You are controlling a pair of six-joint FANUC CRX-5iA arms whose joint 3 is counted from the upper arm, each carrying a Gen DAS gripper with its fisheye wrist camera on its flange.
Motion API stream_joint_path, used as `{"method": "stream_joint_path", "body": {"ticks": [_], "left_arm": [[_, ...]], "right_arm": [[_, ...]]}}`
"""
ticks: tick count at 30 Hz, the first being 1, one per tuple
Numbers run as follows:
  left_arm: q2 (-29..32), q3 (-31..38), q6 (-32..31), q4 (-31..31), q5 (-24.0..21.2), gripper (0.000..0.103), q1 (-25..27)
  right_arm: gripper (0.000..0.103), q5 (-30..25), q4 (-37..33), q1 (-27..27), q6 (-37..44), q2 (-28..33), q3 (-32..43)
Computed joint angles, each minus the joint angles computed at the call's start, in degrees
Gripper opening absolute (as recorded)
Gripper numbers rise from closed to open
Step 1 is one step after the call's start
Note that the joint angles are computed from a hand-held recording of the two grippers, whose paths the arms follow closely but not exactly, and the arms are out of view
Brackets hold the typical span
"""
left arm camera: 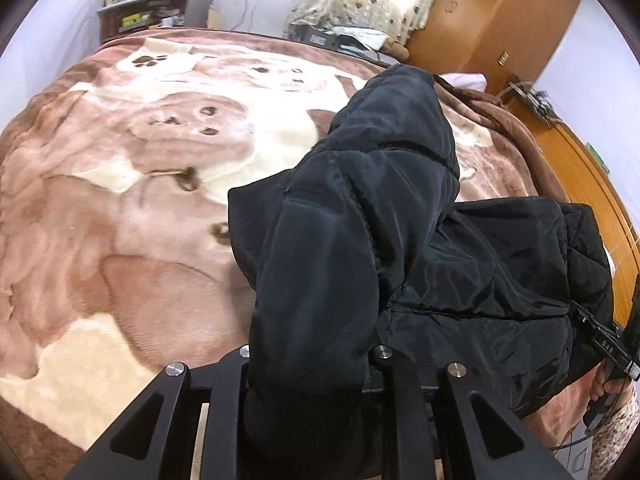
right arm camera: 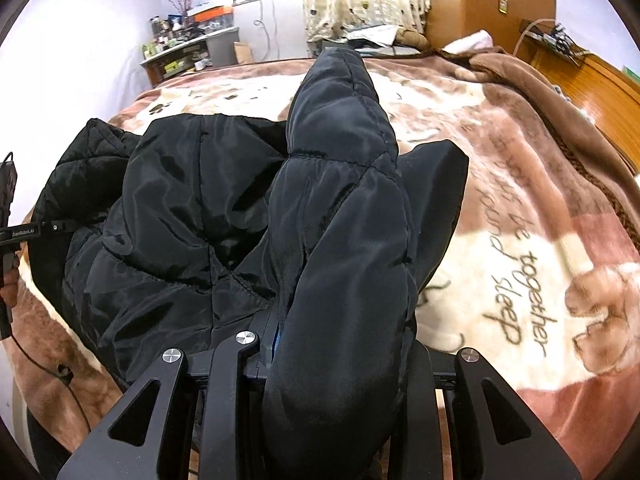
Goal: Fold large clothes
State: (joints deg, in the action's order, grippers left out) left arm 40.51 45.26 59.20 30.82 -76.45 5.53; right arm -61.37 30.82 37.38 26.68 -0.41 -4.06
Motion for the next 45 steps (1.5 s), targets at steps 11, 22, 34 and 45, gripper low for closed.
{"method": "stream_joint_path", "body": {"ticks": [11,22,34,45], "left_arm": [[-0.7,1.3,-1.1,2.0,1.3,0.012,5.0],[2.1,3.7,-0.3,1.8,-1.6,0.011,7.1],[6.4,7.8,0.1,-2.3,-4.3,0.021,6.5],[10.5,12.2,2.4,-5.2,-6.6,0.066,6.5]], "right_arm": [[0.028,5.6,-0.8,-2.0,5.1,6.0,6.8],[0.028,4.5,-1.9,-1.3,6.6,8.7,9.5],[0.032,0.6,-5.4,-2.2,3.2,10.6,8.9],[0.045,0.8,-9.9,-5.2,2.5,11.1,7.4]]}}
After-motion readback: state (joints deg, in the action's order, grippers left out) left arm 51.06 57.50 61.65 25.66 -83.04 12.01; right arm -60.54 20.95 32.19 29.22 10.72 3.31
